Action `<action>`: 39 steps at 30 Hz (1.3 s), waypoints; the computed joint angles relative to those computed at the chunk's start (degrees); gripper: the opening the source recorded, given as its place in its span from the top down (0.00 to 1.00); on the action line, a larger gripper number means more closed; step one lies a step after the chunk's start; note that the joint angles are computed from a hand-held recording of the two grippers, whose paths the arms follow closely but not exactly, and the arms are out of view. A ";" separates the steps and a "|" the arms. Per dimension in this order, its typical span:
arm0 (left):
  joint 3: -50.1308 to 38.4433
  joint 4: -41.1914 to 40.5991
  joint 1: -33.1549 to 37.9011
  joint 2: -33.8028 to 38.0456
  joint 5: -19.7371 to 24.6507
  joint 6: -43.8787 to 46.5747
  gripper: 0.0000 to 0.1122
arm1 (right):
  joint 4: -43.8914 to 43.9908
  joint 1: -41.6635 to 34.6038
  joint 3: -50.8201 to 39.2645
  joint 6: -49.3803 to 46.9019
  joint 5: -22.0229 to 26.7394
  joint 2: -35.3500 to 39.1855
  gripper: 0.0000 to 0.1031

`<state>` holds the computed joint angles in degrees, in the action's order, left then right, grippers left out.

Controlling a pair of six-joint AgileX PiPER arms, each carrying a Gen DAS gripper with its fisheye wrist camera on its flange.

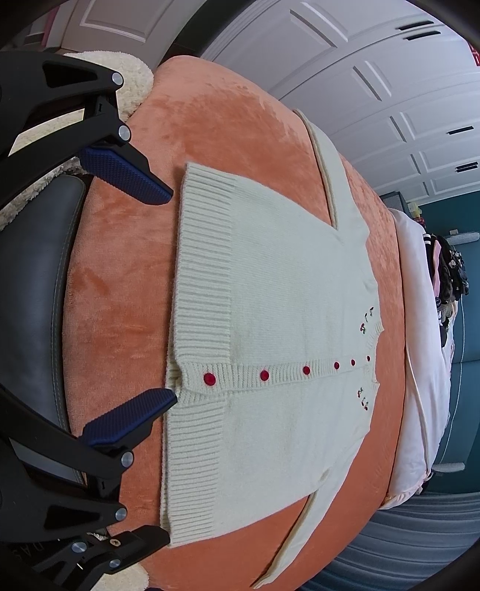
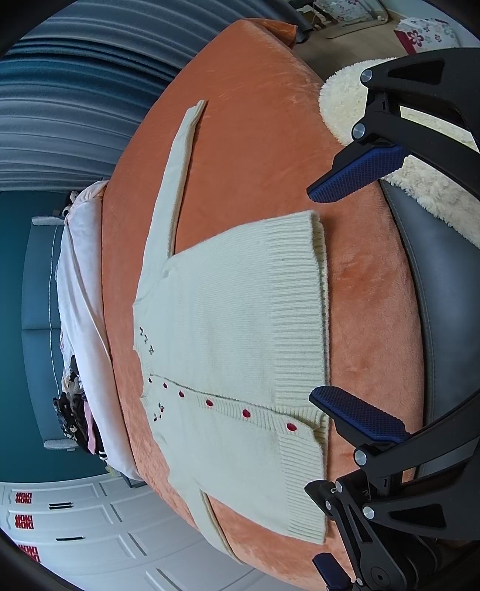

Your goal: Fold small clothes

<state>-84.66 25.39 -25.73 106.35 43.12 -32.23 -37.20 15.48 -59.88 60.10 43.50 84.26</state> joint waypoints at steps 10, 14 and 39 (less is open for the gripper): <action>0.02 0.12 -0.10 0.08 0.04 -0.14 0.14 | 0.14 0.14 0.06 0.31 0.16 0.19 0.05; -0.07 0.19 -0.13 0.27 0.07 -0.32 0.14 | 0.64 -0.07 0.18 -0.01 0.10 0.10 0.05; 0.49 -0.11 0.09 0.65 -0.28 -0.28 0.16 | 2.34 -0.37 -0.55 -0.80 0.51 1.26 0.05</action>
